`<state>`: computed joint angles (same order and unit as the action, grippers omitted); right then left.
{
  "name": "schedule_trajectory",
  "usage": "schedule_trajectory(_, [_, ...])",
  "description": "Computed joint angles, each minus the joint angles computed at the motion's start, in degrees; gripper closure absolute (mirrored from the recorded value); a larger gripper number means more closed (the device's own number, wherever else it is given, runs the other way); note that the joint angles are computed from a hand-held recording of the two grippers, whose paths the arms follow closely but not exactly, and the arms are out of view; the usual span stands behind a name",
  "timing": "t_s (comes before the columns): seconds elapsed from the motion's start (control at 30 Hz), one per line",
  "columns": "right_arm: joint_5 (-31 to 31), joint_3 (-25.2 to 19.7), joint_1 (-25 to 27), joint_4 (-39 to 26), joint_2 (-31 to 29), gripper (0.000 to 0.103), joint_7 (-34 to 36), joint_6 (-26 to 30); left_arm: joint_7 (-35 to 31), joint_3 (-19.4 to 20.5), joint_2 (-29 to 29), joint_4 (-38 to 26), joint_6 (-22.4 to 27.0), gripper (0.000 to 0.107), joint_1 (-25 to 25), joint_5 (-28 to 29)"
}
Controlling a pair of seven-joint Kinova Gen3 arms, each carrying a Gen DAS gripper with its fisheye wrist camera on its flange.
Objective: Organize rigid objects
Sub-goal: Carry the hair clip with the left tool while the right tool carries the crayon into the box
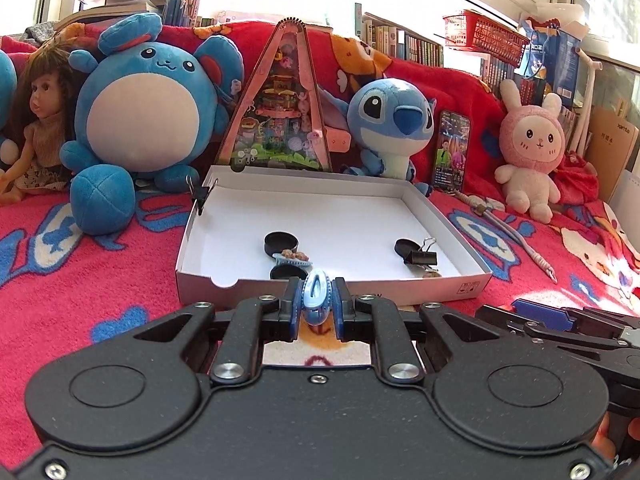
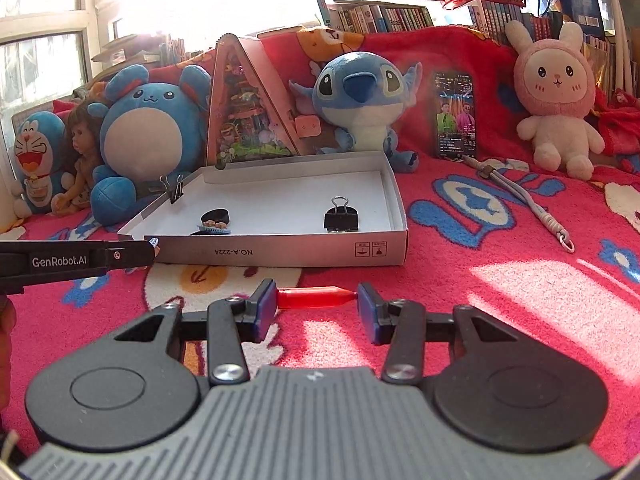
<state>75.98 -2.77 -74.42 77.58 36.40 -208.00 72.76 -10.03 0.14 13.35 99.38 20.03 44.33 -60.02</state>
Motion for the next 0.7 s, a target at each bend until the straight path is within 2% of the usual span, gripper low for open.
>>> schedule_trajectory(0.1, [-0.2,1.1,1.7,0.1,-1.8,0.053,1.0,-2.9,-7.0,6.3,2.0,-4.4,0.0,0.092,-7.3,5.1])
schedule_trajectory(0.27, [-1.7,1.9,6.0,-1.5,-3.8,0.053,5.4,-7.3,-18.6,19.6,7.8,-14.1,3.9,0.092,-20.3,15.1])
schedule_trajectory(0.33, [-4.9,2.7,8.1,-3.6,-4.1,0.053,9.2,-10.0,-23.3,24.0,11.0,-18.9,6.9,0.092,-24.0,18.9])
schedule_trajectory(0.37, [-7.0,3.4,8.7,-4.7,-4.2,0.053,11.5,-11.1,-25.6,24.7,12.5,-21.3,8.4,0.092,-24.6,20.9])
schedule_trajectory(0.5, [-14.7,-0.3,16.1,-11.2,-3.1,0.053,20.8,-12.6,-34.2,21.0,17.9,-31.1,14.6,0.092,-22.4,30.1])
schedule_trajectory(0.63, [-23.9,1.9,18.9,-17.2,-0.8,0.053,28.6,-13.5,-38.8,10.4,22.4,-39.6,19.8,0.092,-15.6,37.2])
schedule_trajectory(0.7, [-26.5,2.7,19.6,-19.4,0.5,0.053,30.4,-13.2,-39.4,7.7,23.6,-41.1,20.4,0.092,-14.2,39.5])
